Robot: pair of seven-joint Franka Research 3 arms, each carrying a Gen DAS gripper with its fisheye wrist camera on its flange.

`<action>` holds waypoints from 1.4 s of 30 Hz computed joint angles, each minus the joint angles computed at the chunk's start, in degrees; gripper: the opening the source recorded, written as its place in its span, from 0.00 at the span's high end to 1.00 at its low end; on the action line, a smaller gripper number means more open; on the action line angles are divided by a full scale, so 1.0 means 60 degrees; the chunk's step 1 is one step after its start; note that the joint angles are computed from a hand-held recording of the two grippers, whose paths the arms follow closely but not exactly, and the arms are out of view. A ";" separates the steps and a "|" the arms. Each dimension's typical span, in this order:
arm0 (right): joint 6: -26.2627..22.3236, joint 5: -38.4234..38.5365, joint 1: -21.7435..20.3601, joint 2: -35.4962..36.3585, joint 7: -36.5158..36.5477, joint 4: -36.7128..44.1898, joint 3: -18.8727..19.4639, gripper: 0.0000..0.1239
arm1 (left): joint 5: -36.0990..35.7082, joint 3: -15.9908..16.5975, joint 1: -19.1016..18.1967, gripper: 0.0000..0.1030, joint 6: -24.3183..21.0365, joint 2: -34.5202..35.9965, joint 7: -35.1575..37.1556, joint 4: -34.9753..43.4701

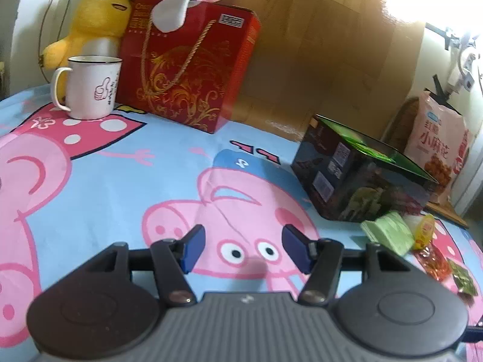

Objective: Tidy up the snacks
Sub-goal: 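Move the right gripper to the light green wafer pack, then grasp the light green wafer pack with the right gripper, then carry the wafer pack into the black box and release it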

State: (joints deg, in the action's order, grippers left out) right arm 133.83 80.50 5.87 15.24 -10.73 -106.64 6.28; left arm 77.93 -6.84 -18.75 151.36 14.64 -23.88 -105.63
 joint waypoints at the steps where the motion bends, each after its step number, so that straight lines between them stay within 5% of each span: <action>1: -0.0010 0.0154 -0.0043 -0.0056 0.0105 -0.0085 -0.0005 0.48 | 0.0068 0.0004 0.0011 0.44 0.0120 -0.0016 -0.0016 -0.0023; 11: 0.1116 0.0673 0.0266 -0.0204 0.1008 -0.0463 -0.0040 0.26 | 0.1647 -0.0116 0.0317 0.41 0.2659 -0.0434 -0.1859 -0.0579; 16: 0.1310 0.0040 0.0400 -0.0218 0.1348 -0.0397 0.0000 0.25 | 0.1569 -0.0293 0.0345 0.45 0.3735 -0.0219 -0.1408 -0.0392; 19: 0.1734 -0.0114 0.0548 -0.0346 0.0946 -0.0580 0.0087 0.25 | 0.0324 -0.0446 0.0352 0.51 0.4302 0.0184 0.0069 -0.0179; 22: 0.1961 0.0177 0.0604 -0.0381 0.0503 -0.0667 0.0148 0.34 | -0.0349 -0.0364 0.0039 0.52 0.4399 0.0526 0.0812 0.0133; 24: 0.2099 0.0414 0.0611 -0.0360 0.0220 -0.0660 0.0140 0.48 | -0.0880 -0.0376 0.0020 0.53 0.4993 0.0829 0.1207 0.0333; 27: 0.1745 0.0172 0.0489 -0.0384 0.0514 -0.0646 0.0019 0.54 | -0.1734 -0.0544 -0.0190 0.53 0.4438 0.0875 0.2317 0.0392; 31: 0.1471 0.0331 0.0278 -0.0704 0.0199 -0.1079 -0.0131 0.57 | -0.2486 -0.0451 -0.0371 0.53 0.5082 0.1075 0.2833 0.0417; 42: 0.1611 0.1055 0.0020 -0.1361 -0.0289 -0.1955 -0.0635 0.59 | -0.5790 -0.3600 0.1260 0.53 0.4075 0.2632 0.8080 0.1734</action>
